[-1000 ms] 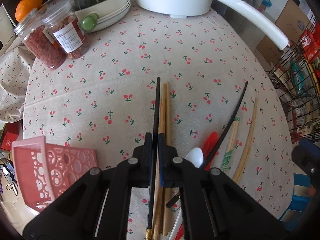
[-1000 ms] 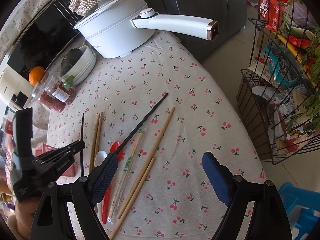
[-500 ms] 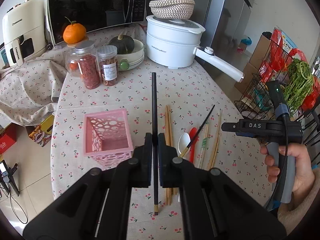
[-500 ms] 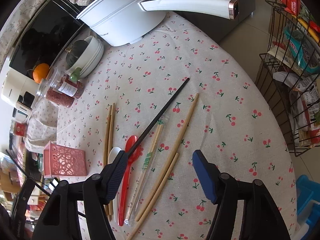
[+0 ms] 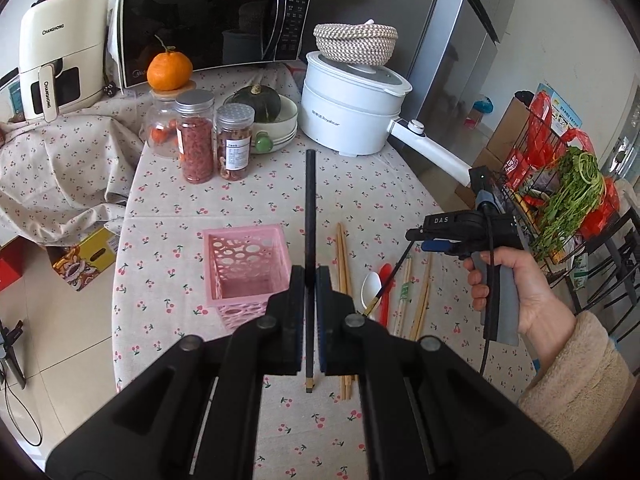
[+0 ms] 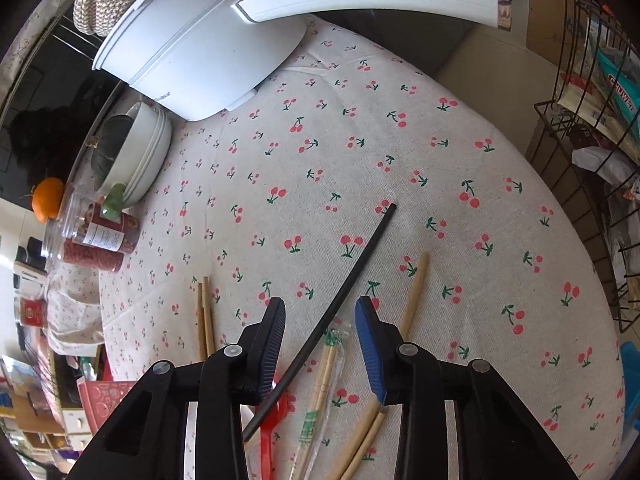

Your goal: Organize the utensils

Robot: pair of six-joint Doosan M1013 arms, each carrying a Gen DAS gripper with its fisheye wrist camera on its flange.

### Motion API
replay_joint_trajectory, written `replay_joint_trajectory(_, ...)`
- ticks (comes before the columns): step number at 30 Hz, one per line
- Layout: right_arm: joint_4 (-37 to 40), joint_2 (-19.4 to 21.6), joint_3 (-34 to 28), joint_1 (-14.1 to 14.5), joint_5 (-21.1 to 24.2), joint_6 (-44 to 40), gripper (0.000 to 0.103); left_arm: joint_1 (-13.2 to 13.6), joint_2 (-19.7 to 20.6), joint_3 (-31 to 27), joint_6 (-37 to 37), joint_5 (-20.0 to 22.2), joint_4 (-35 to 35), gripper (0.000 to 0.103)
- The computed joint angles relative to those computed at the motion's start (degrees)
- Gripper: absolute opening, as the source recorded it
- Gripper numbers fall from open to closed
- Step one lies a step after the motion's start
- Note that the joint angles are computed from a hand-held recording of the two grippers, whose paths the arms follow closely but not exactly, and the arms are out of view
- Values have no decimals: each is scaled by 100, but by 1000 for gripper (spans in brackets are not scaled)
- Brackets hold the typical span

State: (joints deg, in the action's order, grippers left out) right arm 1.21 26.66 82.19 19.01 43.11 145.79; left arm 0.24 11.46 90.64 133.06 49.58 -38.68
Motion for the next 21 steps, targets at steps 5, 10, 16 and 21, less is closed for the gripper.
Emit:
replay_joint_trajectory(5,-1346,553,-881,249,1567,413,31,49,7,-2,-38,45,2,6)
replay_joint_trajectory(10,-1824,825,-1300,434,2184,411,16,89,46,-48,-95,80,16,6)
replay_joint_trajectory(16,-1036,396,-560,248,749,377,6,180,4,-15,4,24,-175,6)
replay_joint_trajectory(21,-786,45,-226,276,-13,106,6,262,-61,32,185,-43,-400,6)
